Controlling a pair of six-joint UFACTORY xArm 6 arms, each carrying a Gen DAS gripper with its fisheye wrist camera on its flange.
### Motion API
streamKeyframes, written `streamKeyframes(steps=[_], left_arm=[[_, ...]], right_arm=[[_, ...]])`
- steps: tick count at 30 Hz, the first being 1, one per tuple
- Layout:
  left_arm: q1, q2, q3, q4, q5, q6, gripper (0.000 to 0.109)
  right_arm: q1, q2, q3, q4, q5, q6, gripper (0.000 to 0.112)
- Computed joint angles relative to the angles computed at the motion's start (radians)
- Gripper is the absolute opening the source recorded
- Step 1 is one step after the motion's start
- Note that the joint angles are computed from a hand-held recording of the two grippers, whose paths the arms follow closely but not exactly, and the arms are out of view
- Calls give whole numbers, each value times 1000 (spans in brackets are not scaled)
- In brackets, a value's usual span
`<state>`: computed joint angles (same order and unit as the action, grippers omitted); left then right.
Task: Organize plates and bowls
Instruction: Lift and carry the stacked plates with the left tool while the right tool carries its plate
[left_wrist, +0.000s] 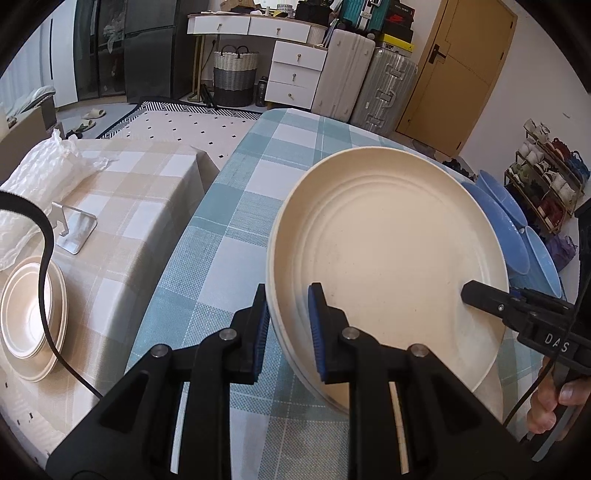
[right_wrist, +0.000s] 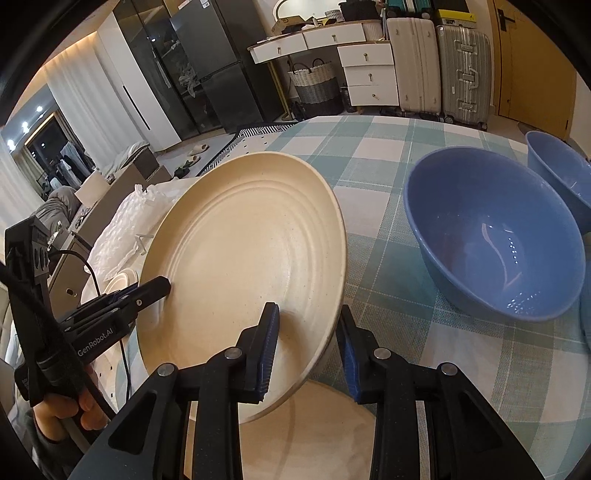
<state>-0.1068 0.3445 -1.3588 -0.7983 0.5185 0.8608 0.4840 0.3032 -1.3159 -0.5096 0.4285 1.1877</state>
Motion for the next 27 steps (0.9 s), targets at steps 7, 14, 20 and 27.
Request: streamKeyframes(steps=[7,14,20,27], left_arm=[[-14,-103,127,-65,-31,65,18],[-46,-192,239,-92,-76,107,18],[-62,-248,306,-110,-83,132,18],[-82,-312,388,-133,-106,162,18]], right_arm=[[27,-88,95,-92,8,107,31],[44,-172,199,-149,-5,205,31],[59,-231,264,-183,3,261,31],[90,-279,315,-207,28,316,31]])
